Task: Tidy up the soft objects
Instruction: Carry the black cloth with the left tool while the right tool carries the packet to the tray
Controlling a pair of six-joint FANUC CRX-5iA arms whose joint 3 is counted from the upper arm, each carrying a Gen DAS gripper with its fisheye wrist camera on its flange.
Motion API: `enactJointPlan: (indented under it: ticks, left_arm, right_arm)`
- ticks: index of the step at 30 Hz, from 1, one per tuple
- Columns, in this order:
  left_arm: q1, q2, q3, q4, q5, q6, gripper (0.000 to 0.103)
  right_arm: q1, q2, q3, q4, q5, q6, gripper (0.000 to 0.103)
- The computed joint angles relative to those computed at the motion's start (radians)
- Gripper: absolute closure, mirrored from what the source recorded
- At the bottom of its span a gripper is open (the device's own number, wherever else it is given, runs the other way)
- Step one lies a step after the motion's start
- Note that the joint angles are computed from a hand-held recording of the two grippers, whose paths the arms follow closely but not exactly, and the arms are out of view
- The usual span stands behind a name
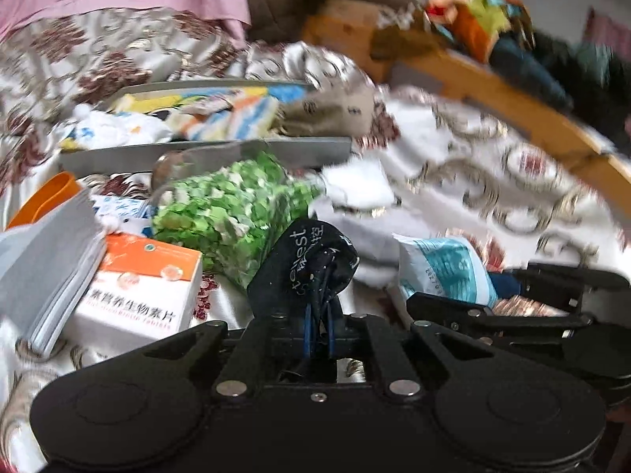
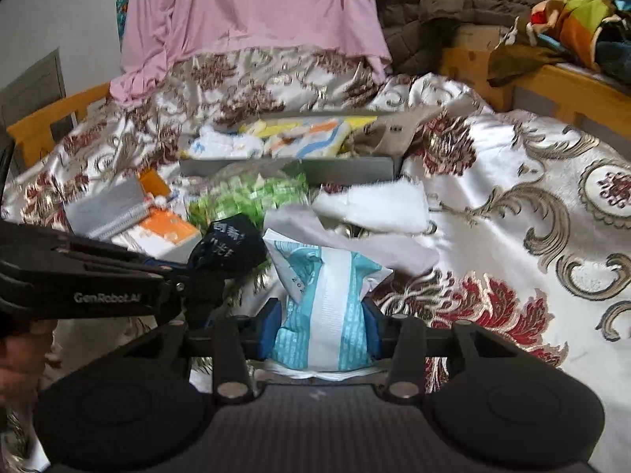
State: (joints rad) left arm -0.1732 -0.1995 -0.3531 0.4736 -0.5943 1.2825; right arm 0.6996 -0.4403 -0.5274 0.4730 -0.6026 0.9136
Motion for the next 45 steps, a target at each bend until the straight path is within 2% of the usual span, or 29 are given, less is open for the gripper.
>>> enactJointPlan:
  ticks: [5, 10, 15, 26, 31, 35, 40, 45]
  left_arm:
    - [0.002, -0.059, -0.048, 0.045, 0.050, 0.020, 0.096]
    - [0.000, -0.115, -0.080, 0.023, 0.103, 0.052, 0.096]
    - [0.009, -0.152, -0.087, 0.007, 0.116, 0.077, 0.096]
    - [0.026, -0.093, 0.008, -0.002, 0.133, 0.136, 0.096]
    - [0.048, -0.031, 0.098, -0.040, 0.121, 0.191, 0.096]
    - [0.075, 0.041, 0.195, -0.084, 0.114, 0.190, 0.095]
    - [0.111, 0.159, 0.328, -0.097, 0.100, 0.127, 0.095]
    - [0.138, 0.289, 0.453, -0.091, 0.110, 0.090, 0.095]
  right_arm:
    - [0.012, -0.043, -0.054, 0.113, 0.076, -0.105, 0.056]
    - [0.014, -0.068, -0.104, 0.251, 0.143, -0.219, 0.056]
    - [0.004, -0.087, -0.142, 0.371, 0.197, -0.322, 0.056]
    - [-0.038, -0.047, -0.115, 0.480, 0.282, -0.393, 0.056]
    - [-0.067, 0.040, -0.018, 0.413, 0.293, -0.300, 0.056]
    - [-0.093, 0.146, 0.103, 0.327, 0.303, -0.193, 0.056]
    - [-0.112, 0.304, 0.306, 0.117, 0.277, 0.042, 0.056]
    - [-0.141, 0.482, 0.560, -0.160, 0.194, 0.346, 0.056]
